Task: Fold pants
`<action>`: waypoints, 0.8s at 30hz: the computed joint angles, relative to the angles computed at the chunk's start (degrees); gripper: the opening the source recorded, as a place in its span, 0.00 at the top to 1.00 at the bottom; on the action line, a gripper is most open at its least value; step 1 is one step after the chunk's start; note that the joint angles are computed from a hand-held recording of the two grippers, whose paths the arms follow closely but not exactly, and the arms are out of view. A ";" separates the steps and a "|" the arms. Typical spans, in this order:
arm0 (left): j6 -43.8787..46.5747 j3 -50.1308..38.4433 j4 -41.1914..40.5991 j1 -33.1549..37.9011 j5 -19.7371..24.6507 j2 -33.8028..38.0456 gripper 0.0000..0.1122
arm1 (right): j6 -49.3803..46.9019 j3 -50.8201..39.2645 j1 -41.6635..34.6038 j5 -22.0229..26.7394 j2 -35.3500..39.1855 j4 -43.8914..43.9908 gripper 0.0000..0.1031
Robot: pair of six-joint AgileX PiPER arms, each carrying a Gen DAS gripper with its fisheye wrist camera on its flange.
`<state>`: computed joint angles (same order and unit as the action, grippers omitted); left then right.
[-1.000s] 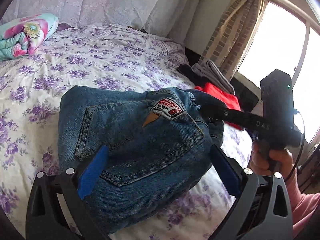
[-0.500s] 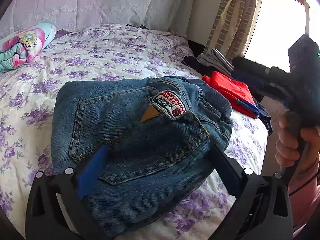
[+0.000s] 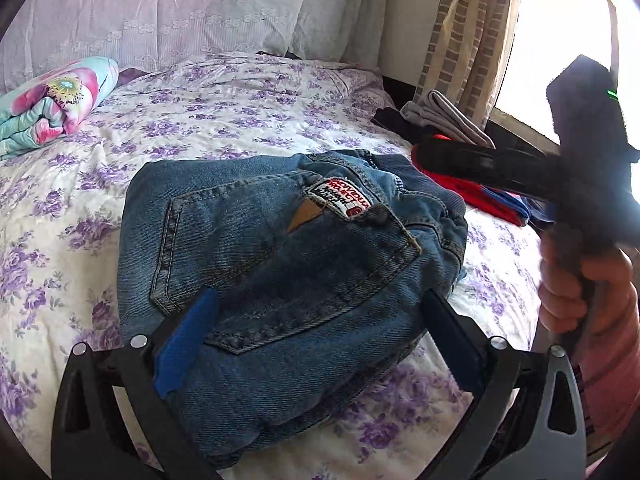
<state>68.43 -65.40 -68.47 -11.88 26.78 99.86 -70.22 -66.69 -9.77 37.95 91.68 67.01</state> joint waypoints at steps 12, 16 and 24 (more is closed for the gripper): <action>-8.07 1.83 5.12 3.94 5.17 -4.91 0.12 | -2.88 7.73 -6.03 3.30 -7.00 -2.61 0.21; -11.06 -0.05 3.03 12.39 15.17 -5.73 0.12 | 1.83 0.83 -13.56 14.62 -0.34 0.50 0.19; -22.98 -9.04 9.02 16.85 25.30 2.87 0.12 | 18.39 -16.75 -17.04 28.26 19.36 -0.55 0.19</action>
